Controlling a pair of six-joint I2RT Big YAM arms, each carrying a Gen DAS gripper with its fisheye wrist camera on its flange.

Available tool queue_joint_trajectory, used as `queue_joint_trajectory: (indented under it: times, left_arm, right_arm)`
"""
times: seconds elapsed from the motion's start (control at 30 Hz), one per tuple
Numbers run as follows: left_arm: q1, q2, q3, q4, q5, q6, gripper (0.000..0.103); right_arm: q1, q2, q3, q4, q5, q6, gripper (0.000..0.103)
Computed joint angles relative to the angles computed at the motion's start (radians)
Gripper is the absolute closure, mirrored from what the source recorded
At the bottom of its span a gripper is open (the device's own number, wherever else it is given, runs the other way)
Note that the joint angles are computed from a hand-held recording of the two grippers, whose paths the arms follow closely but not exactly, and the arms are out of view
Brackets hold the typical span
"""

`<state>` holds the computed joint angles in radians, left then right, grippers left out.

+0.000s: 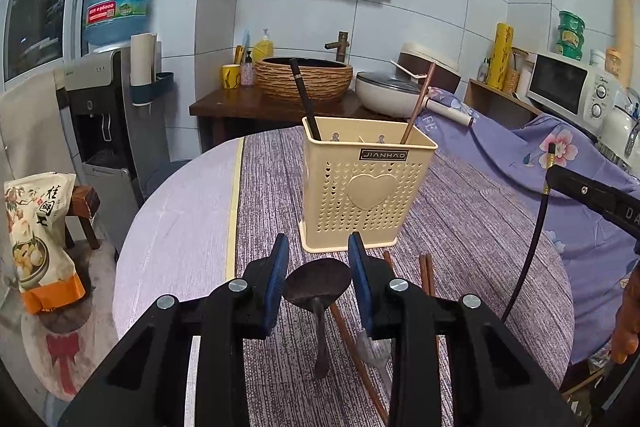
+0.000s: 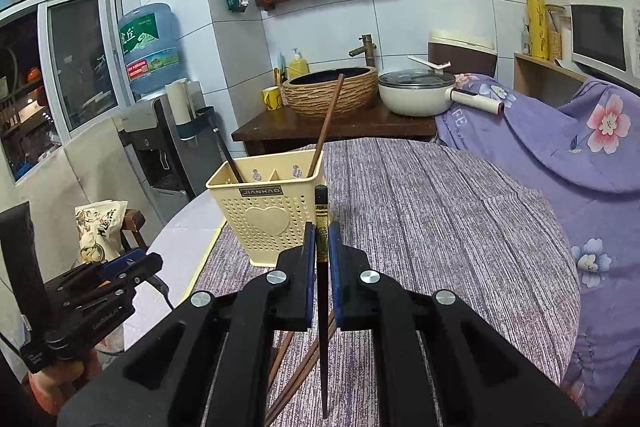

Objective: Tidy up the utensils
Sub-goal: 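Lift the spoon and chopstick and carry both toward the beige holder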

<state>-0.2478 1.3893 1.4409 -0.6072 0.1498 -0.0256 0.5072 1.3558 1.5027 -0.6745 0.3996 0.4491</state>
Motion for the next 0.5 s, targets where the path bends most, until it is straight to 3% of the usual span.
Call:
queue_joint_trajectory:
  times: [0.5]
  left_arm:
    - [0.019, 0.075, 0.173, -0.086, 0.097, -0.02, 0.073]
  right_arm:
    - [0.011, 0.045, 0.143, -0.023, 0.008, -0.093, 0.096]
